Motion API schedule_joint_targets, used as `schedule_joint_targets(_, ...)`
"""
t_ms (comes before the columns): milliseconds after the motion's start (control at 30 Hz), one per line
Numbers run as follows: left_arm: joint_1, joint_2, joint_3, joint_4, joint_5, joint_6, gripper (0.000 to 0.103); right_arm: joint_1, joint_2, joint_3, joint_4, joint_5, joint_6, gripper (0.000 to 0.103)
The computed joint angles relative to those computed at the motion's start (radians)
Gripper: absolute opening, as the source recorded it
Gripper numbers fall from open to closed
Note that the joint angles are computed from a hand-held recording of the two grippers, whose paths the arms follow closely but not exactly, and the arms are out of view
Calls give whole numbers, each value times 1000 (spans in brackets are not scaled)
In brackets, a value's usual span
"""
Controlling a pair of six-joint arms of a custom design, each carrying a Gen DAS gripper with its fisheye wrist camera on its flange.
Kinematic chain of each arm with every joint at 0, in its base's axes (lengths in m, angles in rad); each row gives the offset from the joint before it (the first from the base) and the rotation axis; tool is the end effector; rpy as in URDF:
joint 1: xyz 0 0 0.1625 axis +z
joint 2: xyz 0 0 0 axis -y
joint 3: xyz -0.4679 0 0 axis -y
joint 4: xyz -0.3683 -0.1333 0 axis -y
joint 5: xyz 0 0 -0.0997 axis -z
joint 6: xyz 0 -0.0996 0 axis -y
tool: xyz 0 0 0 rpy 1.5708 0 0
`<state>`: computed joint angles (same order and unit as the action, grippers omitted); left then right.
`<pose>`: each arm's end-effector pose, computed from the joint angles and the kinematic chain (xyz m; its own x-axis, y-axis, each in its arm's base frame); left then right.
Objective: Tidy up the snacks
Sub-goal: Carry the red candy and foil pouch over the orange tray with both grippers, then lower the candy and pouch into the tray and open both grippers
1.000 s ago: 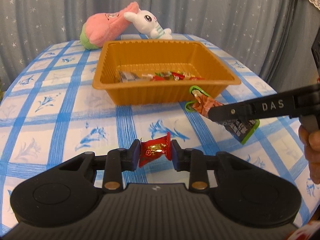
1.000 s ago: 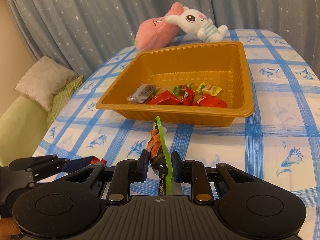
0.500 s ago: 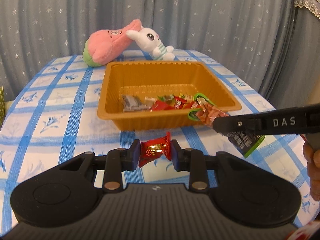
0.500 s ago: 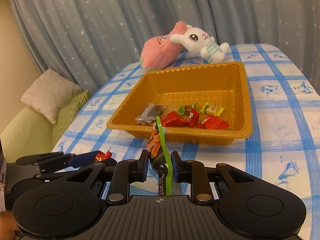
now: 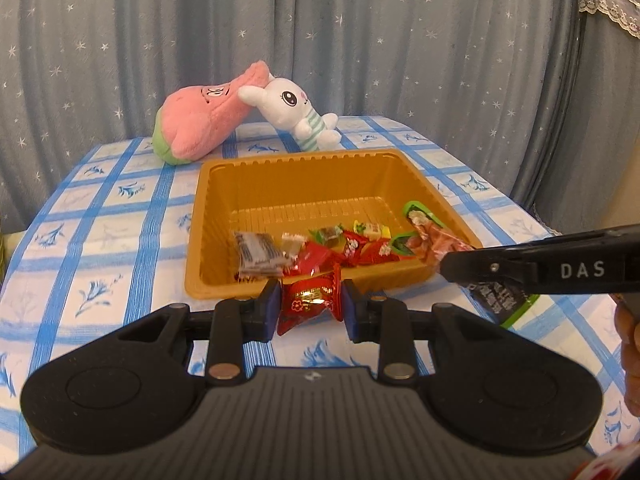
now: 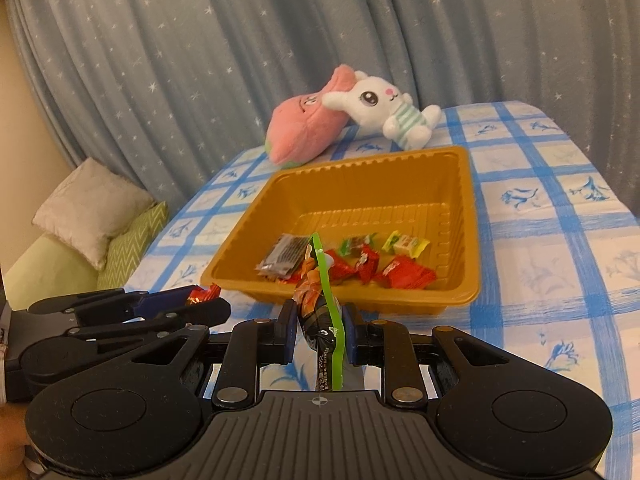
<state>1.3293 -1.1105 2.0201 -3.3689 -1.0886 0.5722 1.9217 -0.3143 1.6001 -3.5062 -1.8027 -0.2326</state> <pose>0.0391 -0.5919 0.3128 -0.7139 0.2159 -0.6661 0.6392 0.5892 -0.4942 0.3397 -0.6068 -0.0632 -0.8727 -0.3709 0.3175 -0.4880 0.6806 -0.5464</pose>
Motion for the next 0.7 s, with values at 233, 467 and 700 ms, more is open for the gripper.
schedule_joint_targets(233, 7, 24, -62, 40, -12, -12, 29, -1, 3, -23, -14, -19, 5, 24)
schedule_joint_targets(467, 13, 53, -128, 78, -23, -15, 29, 1, 12, -74, 3, -25, 2, 24)
schedule_joint_targets(700, 22, 86, -199, 112, -31, -32, 29, 0, 27, -137, 29, -33, -8, 24)
